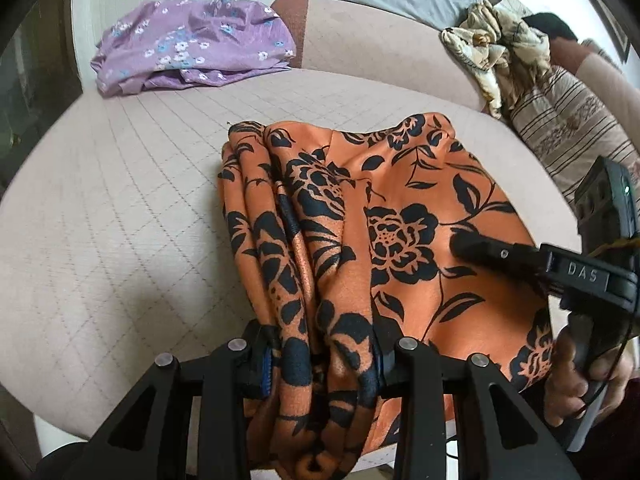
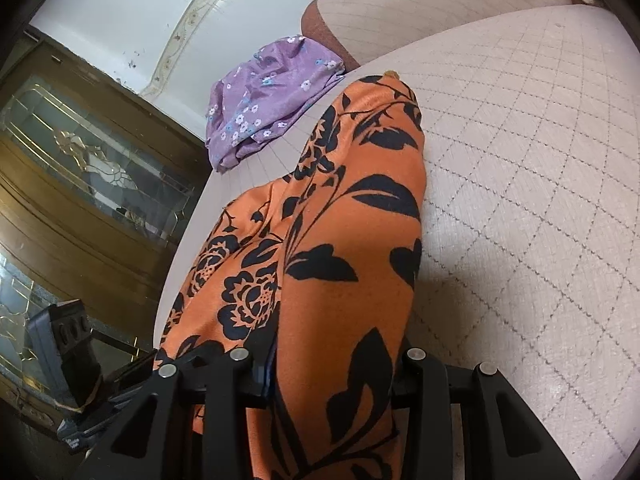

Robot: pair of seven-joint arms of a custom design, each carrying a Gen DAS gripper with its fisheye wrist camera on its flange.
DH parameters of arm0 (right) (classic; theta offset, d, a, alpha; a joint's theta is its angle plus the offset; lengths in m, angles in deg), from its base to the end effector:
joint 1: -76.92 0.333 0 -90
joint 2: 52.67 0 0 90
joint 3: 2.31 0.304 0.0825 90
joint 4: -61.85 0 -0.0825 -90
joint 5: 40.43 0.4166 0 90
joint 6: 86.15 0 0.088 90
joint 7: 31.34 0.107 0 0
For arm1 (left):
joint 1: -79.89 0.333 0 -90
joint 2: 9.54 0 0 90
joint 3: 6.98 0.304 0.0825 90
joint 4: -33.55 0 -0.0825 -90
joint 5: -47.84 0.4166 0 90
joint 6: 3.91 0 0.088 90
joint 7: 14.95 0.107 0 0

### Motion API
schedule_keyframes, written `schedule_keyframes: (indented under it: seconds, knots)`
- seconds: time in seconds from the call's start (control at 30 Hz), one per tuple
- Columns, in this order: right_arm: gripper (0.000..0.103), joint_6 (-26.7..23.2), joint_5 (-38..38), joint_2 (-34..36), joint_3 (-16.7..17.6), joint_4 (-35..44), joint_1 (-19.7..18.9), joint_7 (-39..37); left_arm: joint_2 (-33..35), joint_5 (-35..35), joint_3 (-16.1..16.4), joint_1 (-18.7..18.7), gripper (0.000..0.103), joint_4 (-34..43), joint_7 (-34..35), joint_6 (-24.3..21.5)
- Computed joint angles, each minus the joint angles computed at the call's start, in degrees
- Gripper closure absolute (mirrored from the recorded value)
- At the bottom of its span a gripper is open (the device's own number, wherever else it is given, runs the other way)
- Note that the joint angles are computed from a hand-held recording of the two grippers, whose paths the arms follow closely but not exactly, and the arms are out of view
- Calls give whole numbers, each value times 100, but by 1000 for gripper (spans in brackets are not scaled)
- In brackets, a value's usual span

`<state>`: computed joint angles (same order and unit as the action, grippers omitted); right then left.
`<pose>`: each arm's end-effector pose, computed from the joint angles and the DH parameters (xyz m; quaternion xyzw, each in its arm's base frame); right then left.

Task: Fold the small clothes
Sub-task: 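Lift the blouse edge and fold it over onto the bundle with both grippers, then press the folded blouse flat and open both grippers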

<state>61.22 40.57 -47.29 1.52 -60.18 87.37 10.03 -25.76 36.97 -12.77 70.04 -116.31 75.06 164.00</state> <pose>0.5880 0.1326 0.3589 -0.6146 0.6402 0.0910 0.4518 0.4704 -0.1186 0.3801 -0.6393 0.7099 -0.2536 0.1520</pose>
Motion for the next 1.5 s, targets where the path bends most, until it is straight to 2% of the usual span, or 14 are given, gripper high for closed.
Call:
schedule_keyframes:
  seconds: [0.1,0.17,0.33,0.53,0.9,1.13,1.17,1.23,1.3,1.37,1.47,1.5]
  knots:
    - [63,-44,17,35,-11,1,-20,15,-79,760,-507,513,66,-77,-650,65]
    - [63,-39,-17,75,-6,26,-26,50,-128,1229,-732,750,66,-117,-1057,69]
    - [63,-8,-42,109,18,70,-35,55,-185,1968,-940,952,66,-113,-1795,1]
    - [62,-6,-60,78,26,35,-33,129,-232,2632,-1036,1061,65,-109,-2357,-96]
    - [52,-165,-496,108,-16,66,-118,809,-287,3060,-927,998,60,-62,-2713,-334]
    - [50,103,-1004,-138,-67,-118,-103,1132,-594,2962,-707,902,46,-38,-2606,-743]
    - [50,206,-1050,-211,-74,-186,-91,1146,-704,2874,-638,892,46,-59,-2585,-726]
    - [50,670,-1094,-421,-74,-386,-25,1112,-805,2988,-755,1080,45,-29,-2739,-723]
    - [50,1043,-921,-580,-86,-535,47,907,-871,3334,-994,1391,45,52,-3047,-671]
    - [50,1383,95,-797,-115,-657,155,-97,-795,3476,-1042,1473,45,165,-3156,-628]
    - [51,1348,956,-954,-171,-663,279,-1185,-567,3646,-1103,1491,45,394,-3313,-611]
    - [53,1371,1062,-976,-159,-664,322,-1386,-474,3895,-1260,1612,45,469,-3521,-558]
